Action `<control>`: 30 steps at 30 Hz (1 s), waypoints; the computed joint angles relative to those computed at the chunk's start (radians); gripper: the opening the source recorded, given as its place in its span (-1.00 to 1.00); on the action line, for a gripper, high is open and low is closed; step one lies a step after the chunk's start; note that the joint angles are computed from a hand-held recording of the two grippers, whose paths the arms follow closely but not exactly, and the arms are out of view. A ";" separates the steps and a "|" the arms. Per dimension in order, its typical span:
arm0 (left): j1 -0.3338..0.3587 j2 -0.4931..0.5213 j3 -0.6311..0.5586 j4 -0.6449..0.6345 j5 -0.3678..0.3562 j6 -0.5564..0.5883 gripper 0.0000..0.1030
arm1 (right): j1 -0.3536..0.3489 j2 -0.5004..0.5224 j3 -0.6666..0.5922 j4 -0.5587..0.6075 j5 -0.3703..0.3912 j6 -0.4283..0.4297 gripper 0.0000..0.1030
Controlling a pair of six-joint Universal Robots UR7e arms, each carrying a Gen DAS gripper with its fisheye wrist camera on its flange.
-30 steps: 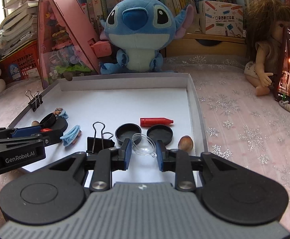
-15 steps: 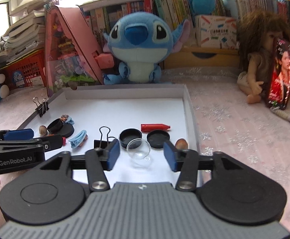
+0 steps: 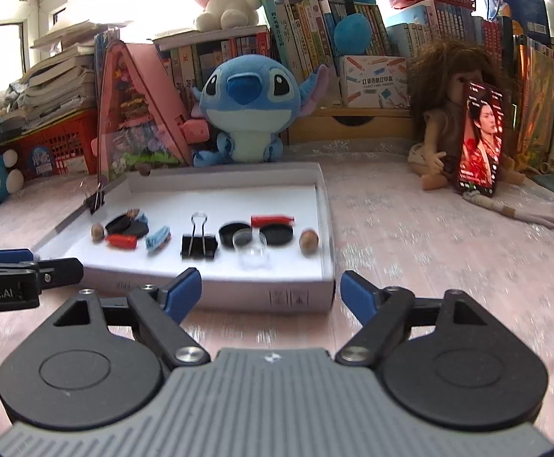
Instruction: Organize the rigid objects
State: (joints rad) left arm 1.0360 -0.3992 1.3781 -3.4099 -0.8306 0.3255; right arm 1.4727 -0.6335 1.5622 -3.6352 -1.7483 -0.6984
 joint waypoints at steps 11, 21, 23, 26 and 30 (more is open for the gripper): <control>0.008 0.016 0.024 0.034 0.079 -0.046 0.50 | 0.007 0.016 0.011 0.030 -0.076 -0.037 0.82; 0.009 0.029 0.000 0.064 0.107 -0.043 0.86 | 0.013 0.024 -0.012 0.090 -0.131 -0.012 1.00; 0.011 0.033 -0.011 0.077 0.118 -0.060 0.98 | 0.013 0.026 -0.015 0.090 -0.134 -0.013 1.00; 0.012 0.037 -0.017 0.079 0.126 -0.066 0.99 | 0.013 0.026 -0.014 0.089 -0.134 -0.010 1.00; 0.013 0.038 -0.019 0.080 0.127 -0.065 0.99 | 0.013 0.027 -0.010 0.082 -0.135 -0.009 1.00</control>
State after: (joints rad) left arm 1.0492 -0.3615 1.3590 -3.3304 -0.7039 0.2604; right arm 1.4857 -0.6068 1.5518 -3.5527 -1.8836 -0.7075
